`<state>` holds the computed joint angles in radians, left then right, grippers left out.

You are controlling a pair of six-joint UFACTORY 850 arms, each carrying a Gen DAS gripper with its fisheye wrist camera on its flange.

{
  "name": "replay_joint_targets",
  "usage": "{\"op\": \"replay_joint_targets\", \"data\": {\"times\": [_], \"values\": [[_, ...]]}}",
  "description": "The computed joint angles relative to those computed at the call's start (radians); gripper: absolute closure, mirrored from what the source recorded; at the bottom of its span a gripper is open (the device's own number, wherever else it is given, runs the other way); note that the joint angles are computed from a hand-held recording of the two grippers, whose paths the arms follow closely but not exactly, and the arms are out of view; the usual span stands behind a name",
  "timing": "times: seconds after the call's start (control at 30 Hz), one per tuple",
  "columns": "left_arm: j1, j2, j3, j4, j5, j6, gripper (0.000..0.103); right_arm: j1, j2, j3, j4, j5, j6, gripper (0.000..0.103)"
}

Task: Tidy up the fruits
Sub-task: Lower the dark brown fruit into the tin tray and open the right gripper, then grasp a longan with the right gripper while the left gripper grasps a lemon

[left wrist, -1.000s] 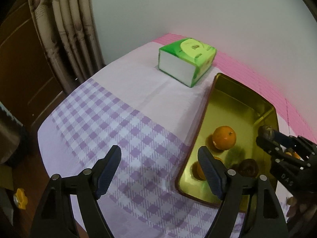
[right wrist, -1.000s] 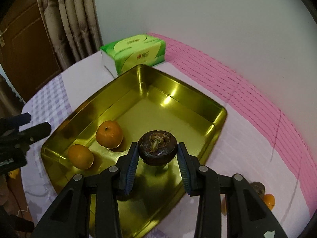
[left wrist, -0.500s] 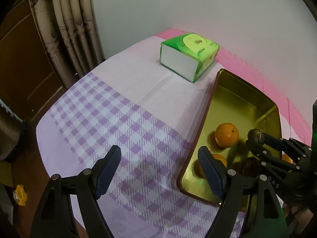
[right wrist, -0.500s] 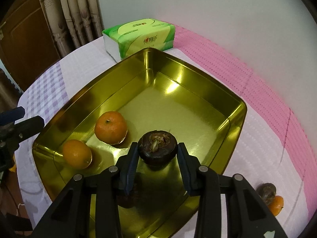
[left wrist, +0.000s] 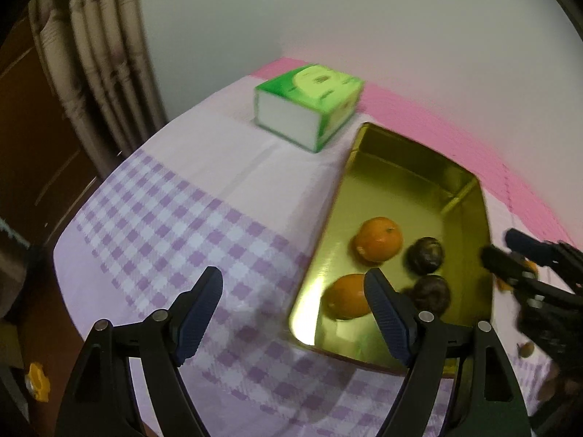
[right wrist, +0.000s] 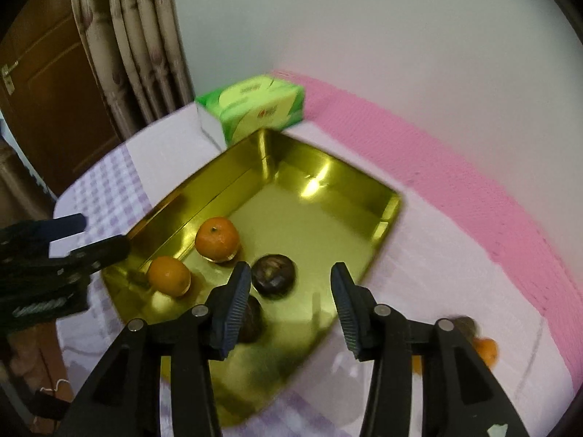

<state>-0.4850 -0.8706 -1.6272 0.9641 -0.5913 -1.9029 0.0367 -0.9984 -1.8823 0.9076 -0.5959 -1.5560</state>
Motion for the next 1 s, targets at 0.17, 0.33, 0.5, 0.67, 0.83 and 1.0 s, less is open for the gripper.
{"op": "replay_joint_targets", "data": {"times": [0.17,0.33,0.5,0.67,0.83,1.0], "values": [[-0.020,-0.021,-0.040,-0.004,0.008,0.089,0.022,-0.093,0.073,0.093,0.079,0.023,-0.072,0.059],[-0.041,-0.045,-0.082,-0.009,0.034,0.171,0.022,-0.188,0.078,0.124,0.012,0.069,-0.024,0.058],[-0.066,-0.076,-0.133,0.004,0.022,0.239,0.022,-0.245,0.056,0.129,-0.058,0.070,0.040,0.058],[-0.080,-0.096,-0.160,-0.004,0.020,0.281,0.022,-0.258,0.028,0.122,-0.049,0.054,0.045,0.058],[-0.088,-0.106,-0.174,-0.002,0.027,0.305,0.022,-0.249,-0.017,0.077,-0.053,0.025,0.039,0.059],[-0.090,-0.119,-0.193,-0.044,0.016,0.346,0.022,-0.240,-0.063,0.011,-0.084,-0.010,0.024,0.061]]}}
